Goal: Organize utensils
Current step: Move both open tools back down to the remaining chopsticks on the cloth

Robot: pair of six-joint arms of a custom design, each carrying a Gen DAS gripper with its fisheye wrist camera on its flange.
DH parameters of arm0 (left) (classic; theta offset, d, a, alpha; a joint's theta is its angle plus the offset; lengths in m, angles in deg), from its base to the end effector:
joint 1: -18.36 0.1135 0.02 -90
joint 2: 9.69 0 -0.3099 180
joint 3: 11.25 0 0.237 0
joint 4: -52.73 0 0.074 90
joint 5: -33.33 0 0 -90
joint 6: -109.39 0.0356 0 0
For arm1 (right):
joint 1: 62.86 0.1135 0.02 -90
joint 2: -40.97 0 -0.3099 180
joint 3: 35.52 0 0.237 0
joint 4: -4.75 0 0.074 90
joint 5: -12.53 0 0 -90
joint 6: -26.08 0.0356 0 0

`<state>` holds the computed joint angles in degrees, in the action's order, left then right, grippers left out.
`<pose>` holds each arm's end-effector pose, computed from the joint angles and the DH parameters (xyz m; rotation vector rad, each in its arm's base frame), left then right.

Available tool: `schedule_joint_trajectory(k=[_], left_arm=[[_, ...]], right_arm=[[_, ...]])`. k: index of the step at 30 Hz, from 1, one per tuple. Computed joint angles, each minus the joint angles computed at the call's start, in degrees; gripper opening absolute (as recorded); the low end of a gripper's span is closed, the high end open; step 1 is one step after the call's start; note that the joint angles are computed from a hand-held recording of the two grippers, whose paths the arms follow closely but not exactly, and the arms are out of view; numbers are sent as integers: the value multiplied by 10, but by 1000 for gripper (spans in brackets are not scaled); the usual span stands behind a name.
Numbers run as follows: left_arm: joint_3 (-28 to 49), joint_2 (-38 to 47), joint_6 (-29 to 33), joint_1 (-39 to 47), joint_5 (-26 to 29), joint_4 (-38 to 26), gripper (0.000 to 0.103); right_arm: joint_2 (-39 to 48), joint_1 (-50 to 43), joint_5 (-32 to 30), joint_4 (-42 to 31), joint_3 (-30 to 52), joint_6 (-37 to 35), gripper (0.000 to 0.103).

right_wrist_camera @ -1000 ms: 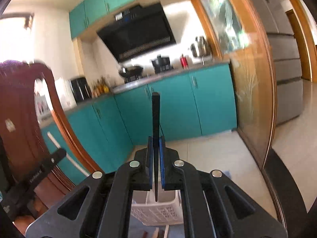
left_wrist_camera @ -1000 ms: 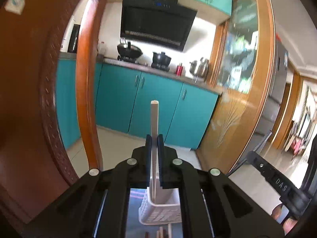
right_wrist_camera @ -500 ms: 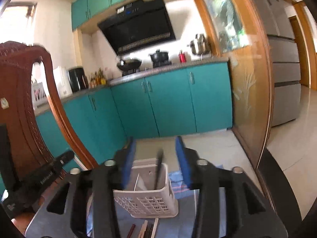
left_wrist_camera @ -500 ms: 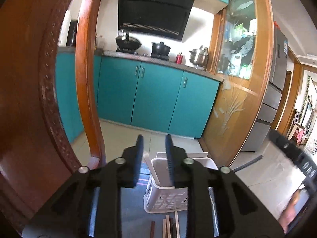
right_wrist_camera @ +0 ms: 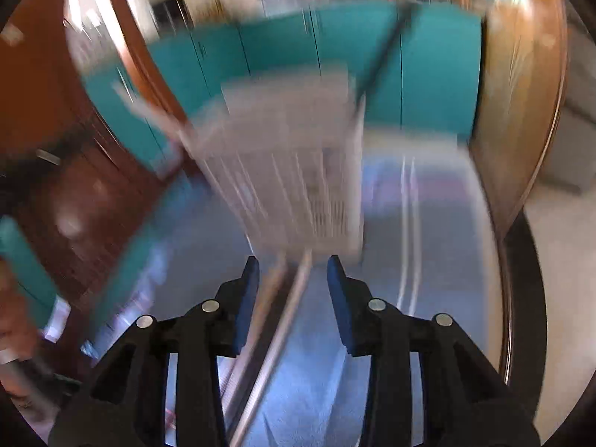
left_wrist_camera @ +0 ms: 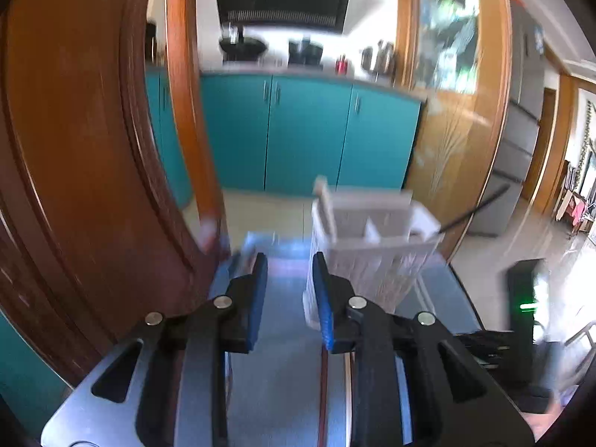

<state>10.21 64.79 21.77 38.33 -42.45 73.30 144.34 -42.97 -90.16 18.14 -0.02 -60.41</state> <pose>0.1639 0.0503 0.1646 -0.1800 2.1103 -0.0337 0.2269 0.0904 0.1070 -0.4520 2.5047 0.4422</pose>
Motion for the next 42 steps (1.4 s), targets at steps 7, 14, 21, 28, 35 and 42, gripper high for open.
schedule_joint_trajectory(k=[7, 14, 21, 28, 35, 42], left_arm=[[-9, 69, 25, -3, -3, 23, 37], [19, 116, 39, 16, -8, -18, 40], [35, 169, 59, -4, -32, -42, 43], [30, 232, 55, -55, -67, -11, 51], [27, 305, 35, -109, -113, 45, 61], [22, 336, 30, -146, -137, 74, 64]], right_arm=[[127, 63, 95, 4, 62, 37, 38], [122, 51, 72, -48, 98, 31, 8], [78, 12, 85, -118, 100, -1, 8], [13, -83, 44, -123, 59, -40, 8], [22, -118, 40, -123, 56, -66, 29], [31, -67, 42, -97, 44, -24, 36]])
